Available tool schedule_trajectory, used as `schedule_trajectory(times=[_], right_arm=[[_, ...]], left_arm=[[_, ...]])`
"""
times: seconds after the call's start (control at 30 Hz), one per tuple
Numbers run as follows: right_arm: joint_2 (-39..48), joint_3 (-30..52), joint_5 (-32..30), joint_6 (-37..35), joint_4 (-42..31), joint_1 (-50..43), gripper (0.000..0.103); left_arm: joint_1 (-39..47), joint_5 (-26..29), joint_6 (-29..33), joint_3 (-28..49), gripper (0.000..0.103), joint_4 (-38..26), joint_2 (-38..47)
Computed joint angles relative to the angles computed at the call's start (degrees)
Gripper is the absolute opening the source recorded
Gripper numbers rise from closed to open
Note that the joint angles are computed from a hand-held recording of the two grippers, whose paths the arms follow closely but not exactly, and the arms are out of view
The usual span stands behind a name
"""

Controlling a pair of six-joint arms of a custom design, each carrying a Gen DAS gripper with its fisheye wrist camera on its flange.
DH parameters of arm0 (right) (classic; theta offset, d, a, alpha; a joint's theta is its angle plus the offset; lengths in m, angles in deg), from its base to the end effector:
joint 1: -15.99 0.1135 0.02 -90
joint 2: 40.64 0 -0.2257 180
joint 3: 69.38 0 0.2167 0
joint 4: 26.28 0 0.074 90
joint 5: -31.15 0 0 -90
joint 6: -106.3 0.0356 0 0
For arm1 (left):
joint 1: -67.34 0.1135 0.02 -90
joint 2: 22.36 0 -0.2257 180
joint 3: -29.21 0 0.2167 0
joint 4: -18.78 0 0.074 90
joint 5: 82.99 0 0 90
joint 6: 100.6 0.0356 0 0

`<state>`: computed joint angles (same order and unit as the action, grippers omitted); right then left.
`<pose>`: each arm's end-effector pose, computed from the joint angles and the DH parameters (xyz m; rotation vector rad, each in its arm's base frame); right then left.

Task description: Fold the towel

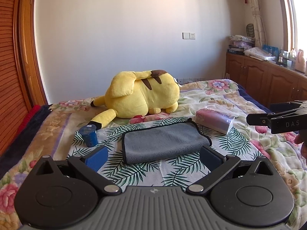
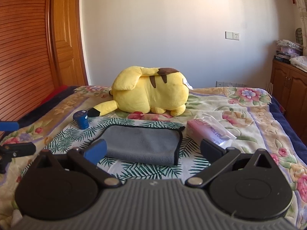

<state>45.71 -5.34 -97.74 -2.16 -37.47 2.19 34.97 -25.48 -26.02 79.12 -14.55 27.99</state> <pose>0.2879 -0.0477 0.2003 -0.4604 1.9829 0.3797 0.1616 -0.0798 0.2278 -0.0134 2.0603 0.1018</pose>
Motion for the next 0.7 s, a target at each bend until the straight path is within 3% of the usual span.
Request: schedule_trajectory(times=[0.3,0.53,0.7], right_arm=[[-6.50,-4.76,-2.73,-1.56,-0.93,-3.79,0.103],[-12.60,-10.19,-6.42,-2.97,-2.07,-7.21,0.103],[-16.16,-13.53,-8.43,-4.18,-3.21,-9.14,0.103]], left_arm=[[-7.95,-7.06,-6.66,-0.34,0.087,-6.52,-5.62],[-18.29,-18.51,-16.75,0.87,0.087,-15.40,-6.95],[-23.80,-21.42,-24.64,0.96,0.087,-21.50,-7.72]])
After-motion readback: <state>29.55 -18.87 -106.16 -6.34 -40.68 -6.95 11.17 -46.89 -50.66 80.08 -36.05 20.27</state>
